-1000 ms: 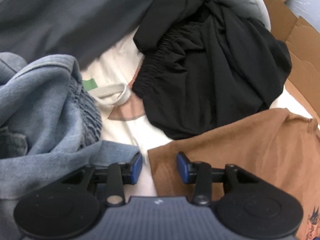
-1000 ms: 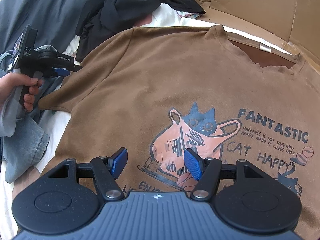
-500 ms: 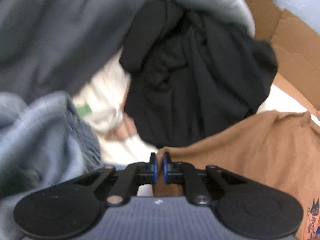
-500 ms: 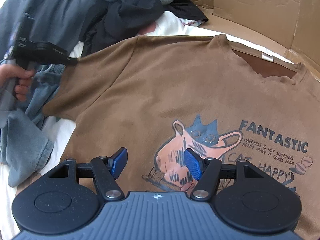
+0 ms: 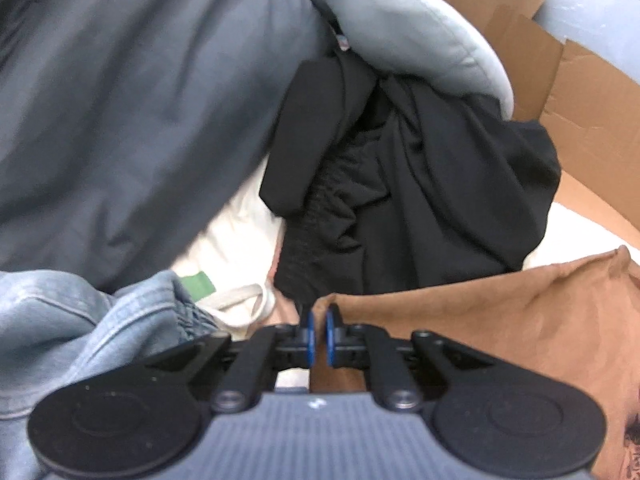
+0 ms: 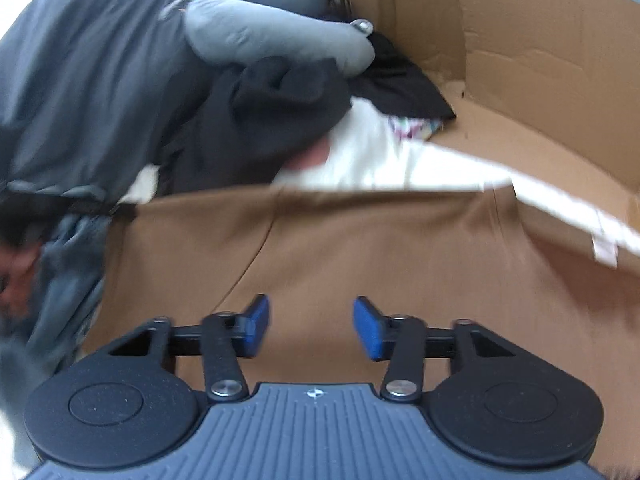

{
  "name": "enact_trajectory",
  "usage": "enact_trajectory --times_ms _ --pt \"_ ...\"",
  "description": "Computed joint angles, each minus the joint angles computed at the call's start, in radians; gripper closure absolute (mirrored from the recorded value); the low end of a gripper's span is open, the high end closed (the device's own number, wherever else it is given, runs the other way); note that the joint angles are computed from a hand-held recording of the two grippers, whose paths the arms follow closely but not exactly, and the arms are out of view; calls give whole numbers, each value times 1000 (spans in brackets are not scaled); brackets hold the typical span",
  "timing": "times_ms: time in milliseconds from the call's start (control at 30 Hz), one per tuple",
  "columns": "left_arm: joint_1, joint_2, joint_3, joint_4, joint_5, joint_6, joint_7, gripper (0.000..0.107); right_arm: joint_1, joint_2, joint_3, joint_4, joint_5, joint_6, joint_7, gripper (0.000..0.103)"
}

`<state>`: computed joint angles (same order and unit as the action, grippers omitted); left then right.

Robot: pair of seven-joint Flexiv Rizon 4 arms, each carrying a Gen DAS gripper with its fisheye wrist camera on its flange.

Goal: Fold clothes

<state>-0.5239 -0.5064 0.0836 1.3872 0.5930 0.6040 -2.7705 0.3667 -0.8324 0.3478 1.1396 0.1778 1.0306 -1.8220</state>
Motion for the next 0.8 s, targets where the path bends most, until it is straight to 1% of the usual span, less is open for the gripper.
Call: enact_trajectory --times_ms 67,100,133,200,300,433,533,800 --pt "8 -1 1 4 -4 12 0 101 30 -61 -26 -104 -25 -39 43 70" --pt "10 1 1 7 -5 16 0 101 43 -91 -34 -158 -32 -63 68 73" --pt "12 6 1 11 -7 20 0 101 56 -119 -44 -208 -38 -84 94 74" --pt "16 16 1 17 -10 28 2 101 80 -155 -61 -274 -51 -105 128 74" --pt "19 27 -1 22 -12 34 2 101 113 -200 -72 -356 -73 -141 124 74" --pt "22 29 -2 19 -7 45 1 101 143 -233 -95 -409 -92 -143 118 74" --pt "19 26 -2 13 0 38 13 101 155 -265 -104 -473 -102 -183 125 74" --pt "28 10 -6 17 -21 24 14 100 196 -412 -136 -761 -104 -382 115 74"
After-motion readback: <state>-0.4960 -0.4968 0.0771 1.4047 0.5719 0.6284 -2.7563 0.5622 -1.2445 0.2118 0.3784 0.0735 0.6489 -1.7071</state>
